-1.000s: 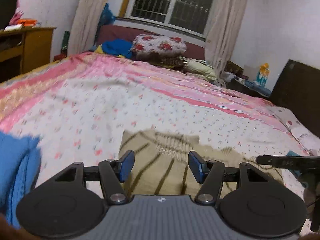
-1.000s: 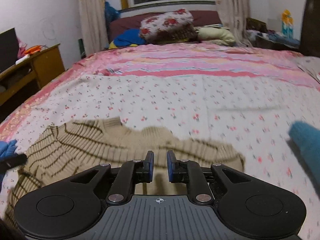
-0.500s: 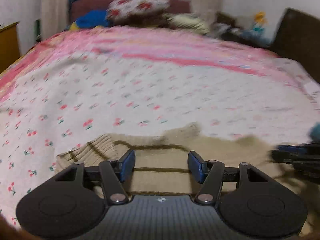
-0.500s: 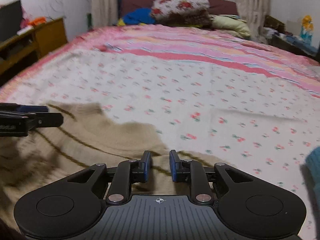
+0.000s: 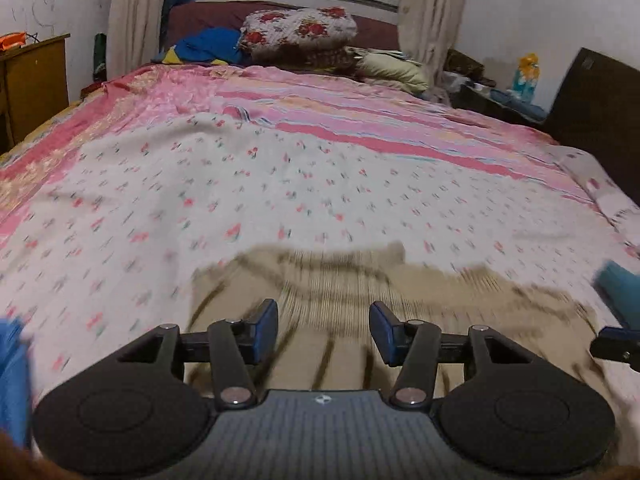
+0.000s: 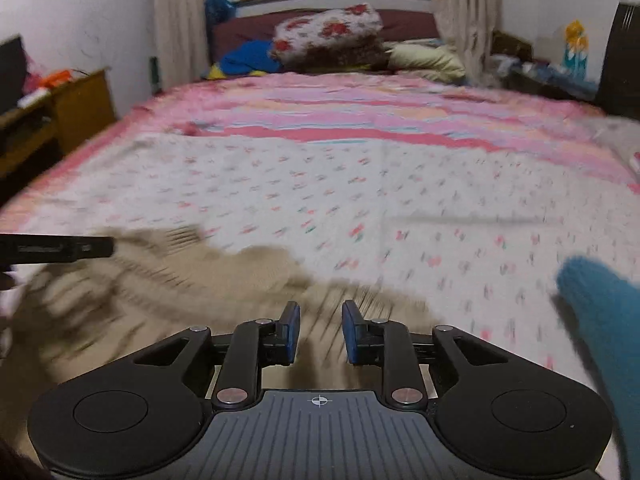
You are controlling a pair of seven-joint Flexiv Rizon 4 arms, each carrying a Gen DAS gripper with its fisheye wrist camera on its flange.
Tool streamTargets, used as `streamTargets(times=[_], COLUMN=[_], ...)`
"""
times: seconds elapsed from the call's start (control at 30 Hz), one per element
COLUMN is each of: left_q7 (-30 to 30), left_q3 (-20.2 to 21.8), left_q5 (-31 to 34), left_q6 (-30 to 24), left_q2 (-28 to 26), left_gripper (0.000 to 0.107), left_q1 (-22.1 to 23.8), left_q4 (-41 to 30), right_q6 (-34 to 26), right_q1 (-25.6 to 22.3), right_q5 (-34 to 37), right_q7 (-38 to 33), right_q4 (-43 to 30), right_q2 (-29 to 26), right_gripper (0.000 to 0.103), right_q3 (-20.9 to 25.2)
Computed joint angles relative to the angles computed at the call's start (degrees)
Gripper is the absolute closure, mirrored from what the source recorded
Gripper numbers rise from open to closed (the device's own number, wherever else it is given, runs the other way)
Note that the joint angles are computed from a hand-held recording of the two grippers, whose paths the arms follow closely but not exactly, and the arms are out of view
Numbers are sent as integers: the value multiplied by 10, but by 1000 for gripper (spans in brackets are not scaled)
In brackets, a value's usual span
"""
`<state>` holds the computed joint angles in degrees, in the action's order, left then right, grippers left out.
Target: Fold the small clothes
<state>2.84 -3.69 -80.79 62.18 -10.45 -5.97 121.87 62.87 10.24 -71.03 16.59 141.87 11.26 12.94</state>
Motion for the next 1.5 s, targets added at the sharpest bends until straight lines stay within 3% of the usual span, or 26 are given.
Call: streamTargets(times=[0.23, 0.53, 0.67, 0.83, 1.0, 1.1, 1.23, 1.33, 1.37, 1.4, 1.43, 1.47, 1.5], left_q7=[-22, -45, -44, -57, -84, -82, -107, -126, -129, -136, -147, -154, -157], left_q3=[81, 156, 177, 190, 194, 191, 189, 190, 192, 194, 196, 197, 197], left_q5=[132, 270, 333, 390, 455, 501, 516, 517, 517, 517, 517, 514, 510], left_q6=[-119, -224, -251, -271, -326, -311, -305, -304, -311, -331, -354, -367, -372], left_q2=[95, 174, 190, 188, 187, 202, 205, 206, 205, 199, 191, 188, 189], left_gripper=[50, 50, 50, 49, 49, 49, 50, 66, 78, 88, 89, 90, 92], left_q1=[71, 159, 191, 223, 244, 245, 243, 244, 245, 248, 253, 256, 257], left_q4=[94, 149, 152, 142, 133, 147, 149, 148, 144, 135, 124, 118, 117], right_q6=[-111, -262, -287, -273, -254, -251, -221, -202, -195, -190, -181, -168, -157], right_q1=[127, 242, 279, 309, 330, 335, 335, 330, 329, 327, 326, 323, 321], right_q5=[323, 490, 530, 569, 594, 591, 594, 591, 590, 586, 581, 573, 566], right_q7=[-112, -99, -72, -41, -19, -13, 2, 15, 23, 31, 37, 48, 57], right_q4=[28, -30, -46, -49, -47, -47, -34, -24, -19, -15, -9, -1, 4], right_q2=[117, 121, 116, 101, 81, 75, 74, 78, 81, 86, 91, 99, 104], right_gripper=[79, 73, 73, 72, 72, 72, 72, 70, 70, 76, 82, 94, 95], right_q3=[110, 181, 194, 197, 196, 194, 188, 187, 188, 190, 192, 196, 198])
